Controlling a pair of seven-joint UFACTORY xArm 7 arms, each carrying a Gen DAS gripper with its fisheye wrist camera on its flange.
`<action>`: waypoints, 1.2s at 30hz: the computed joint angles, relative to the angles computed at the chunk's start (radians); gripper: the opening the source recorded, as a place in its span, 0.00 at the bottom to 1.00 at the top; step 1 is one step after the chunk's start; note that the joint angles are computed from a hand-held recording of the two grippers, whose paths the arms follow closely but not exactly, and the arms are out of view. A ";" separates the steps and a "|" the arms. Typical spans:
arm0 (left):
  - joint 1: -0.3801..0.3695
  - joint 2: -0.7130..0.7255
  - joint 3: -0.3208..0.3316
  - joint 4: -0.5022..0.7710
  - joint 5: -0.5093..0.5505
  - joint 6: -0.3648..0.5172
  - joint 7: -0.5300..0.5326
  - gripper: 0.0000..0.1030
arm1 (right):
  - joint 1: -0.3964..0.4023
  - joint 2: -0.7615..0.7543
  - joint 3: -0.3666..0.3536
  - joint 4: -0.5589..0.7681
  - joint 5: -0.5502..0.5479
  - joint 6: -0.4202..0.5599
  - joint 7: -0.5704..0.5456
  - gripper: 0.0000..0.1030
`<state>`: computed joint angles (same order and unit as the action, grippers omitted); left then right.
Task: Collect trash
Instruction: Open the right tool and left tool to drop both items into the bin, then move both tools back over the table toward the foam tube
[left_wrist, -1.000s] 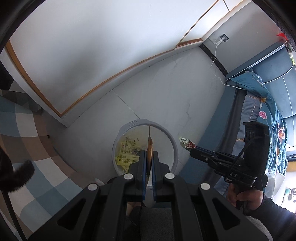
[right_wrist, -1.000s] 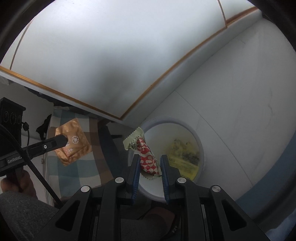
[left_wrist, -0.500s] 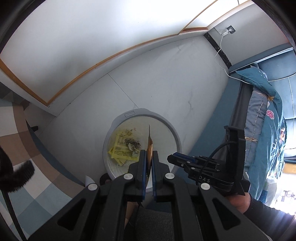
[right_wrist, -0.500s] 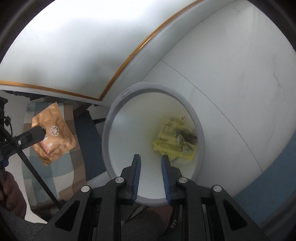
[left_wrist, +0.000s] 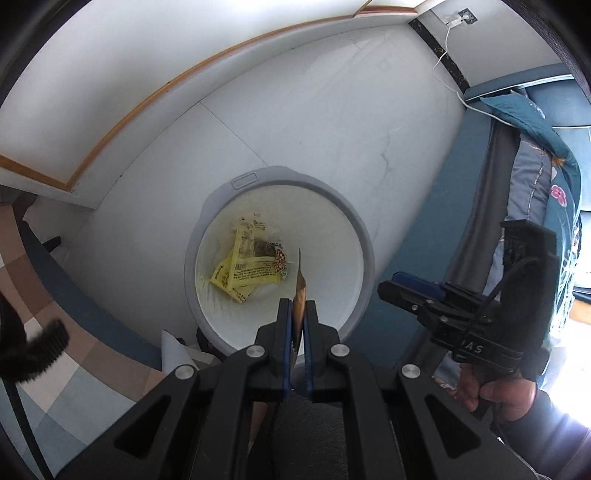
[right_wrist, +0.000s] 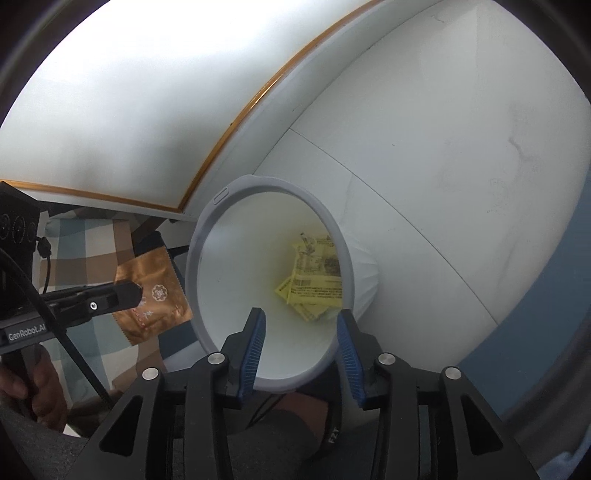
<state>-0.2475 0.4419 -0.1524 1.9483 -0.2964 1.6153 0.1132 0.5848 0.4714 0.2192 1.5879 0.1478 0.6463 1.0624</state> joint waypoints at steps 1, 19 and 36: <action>-0.006 0.009 0.002 0.010 0.017 0.013 -0.003 0.03 | 0.001 -0.006 -0.004 -0.004 -0.003 0.005 0.007 0.47; 0.004 -0.020 0.016 -0.045 0.043 -0.001 -0.030 0.77 | -0.025 -0.043 0.002 -0.029 0.007 -0.039 -0.024 0.81; 0.072 -0.206 0.050 -0.150 0.030 -0.133 -0.065 0.78 | 0.039 -0.045 -0.042 0.147 -0.123 0.068 0.025 0.88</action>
<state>-0.1757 0.2361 -0.1020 1.7986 -0.2669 1.4827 0.0483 0.6243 0.4265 0.1772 1.7346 0.0249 0.7142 1.0878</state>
